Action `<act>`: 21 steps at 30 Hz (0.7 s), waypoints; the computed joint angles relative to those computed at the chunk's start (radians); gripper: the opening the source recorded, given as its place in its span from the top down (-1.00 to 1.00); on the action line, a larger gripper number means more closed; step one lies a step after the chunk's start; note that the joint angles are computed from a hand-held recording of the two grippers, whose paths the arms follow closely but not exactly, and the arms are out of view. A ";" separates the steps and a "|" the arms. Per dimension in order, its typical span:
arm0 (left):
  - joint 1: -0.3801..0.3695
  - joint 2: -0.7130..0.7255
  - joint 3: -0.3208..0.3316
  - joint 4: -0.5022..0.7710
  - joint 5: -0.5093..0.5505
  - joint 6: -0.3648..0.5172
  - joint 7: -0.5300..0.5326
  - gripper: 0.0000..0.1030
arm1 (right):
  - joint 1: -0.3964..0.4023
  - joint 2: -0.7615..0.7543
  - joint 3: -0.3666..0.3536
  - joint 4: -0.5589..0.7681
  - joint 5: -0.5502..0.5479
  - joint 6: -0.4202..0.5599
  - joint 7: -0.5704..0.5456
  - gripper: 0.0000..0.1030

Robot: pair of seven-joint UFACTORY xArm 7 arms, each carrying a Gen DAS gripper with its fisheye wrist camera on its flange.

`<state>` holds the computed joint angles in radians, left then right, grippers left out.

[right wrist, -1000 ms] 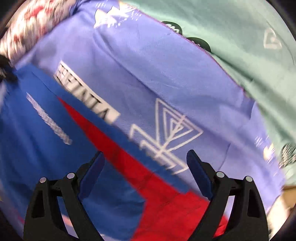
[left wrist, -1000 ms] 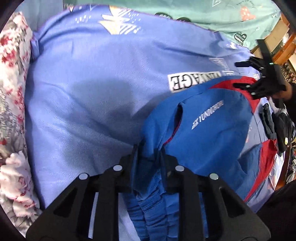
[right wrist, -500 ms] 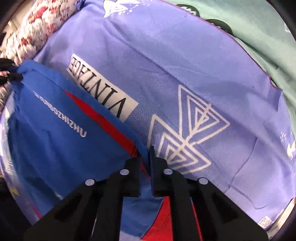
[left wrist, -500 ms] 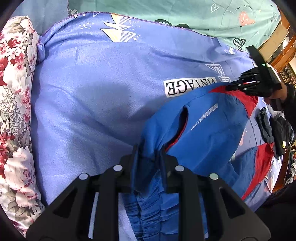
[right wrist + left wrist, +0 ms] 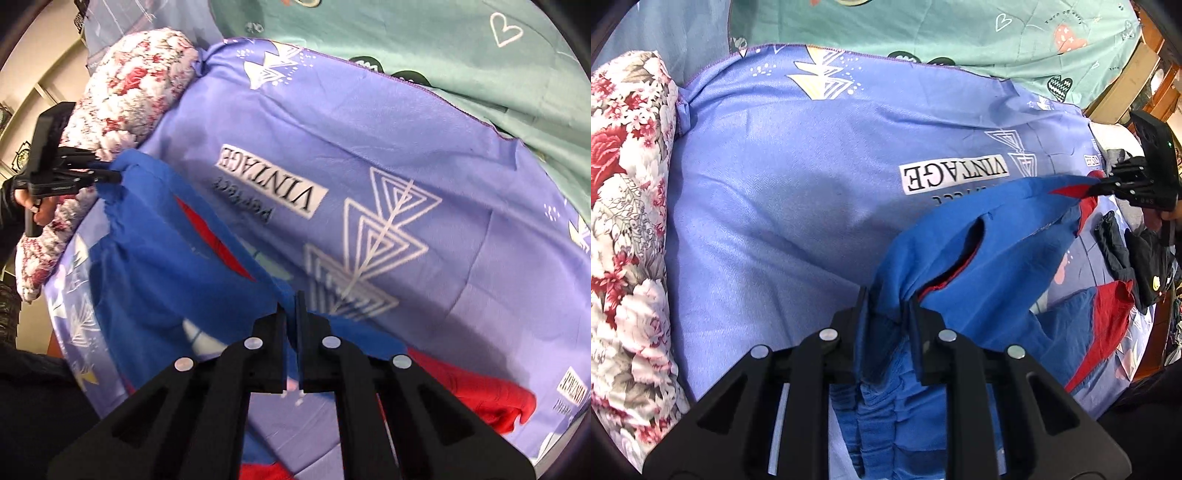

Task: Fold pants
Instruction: 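Hold the waistband with the left tool while the right tool grips the blue waist edge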

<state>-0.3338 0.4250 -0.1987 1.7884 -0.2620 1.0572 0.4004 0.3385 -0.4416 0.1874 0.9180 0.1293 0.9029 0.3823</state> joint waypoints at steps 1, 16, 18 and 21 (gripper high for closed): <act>0.003 -0.015 -0.002 -0.017 -0.005 -0.005 0.005 0.64 | 0.006 -0.022 0.008 -0.010 0.006 0.003 0.016 0.93; 0.042 -0.343 0.018 -0.386 -0.133 -0.077 0.100 0.68 | 0.136 -0.188 0.157 -0.118 0.048 -0.030 0.310 0.93; 0.044 -0.388 0.028 -0.438 -0.150 -0.078 0.113 0.68 | 0.162 -0.190 0.170 -0.130 0.056 -0.035 0.343 0.93; 0.042 -0.430 0.040 -0.488 -0.160 -0.074 0.120 0.68 | 0.200 -0.184 0.187 -0.152 0.076 -0.058 0.396 0.93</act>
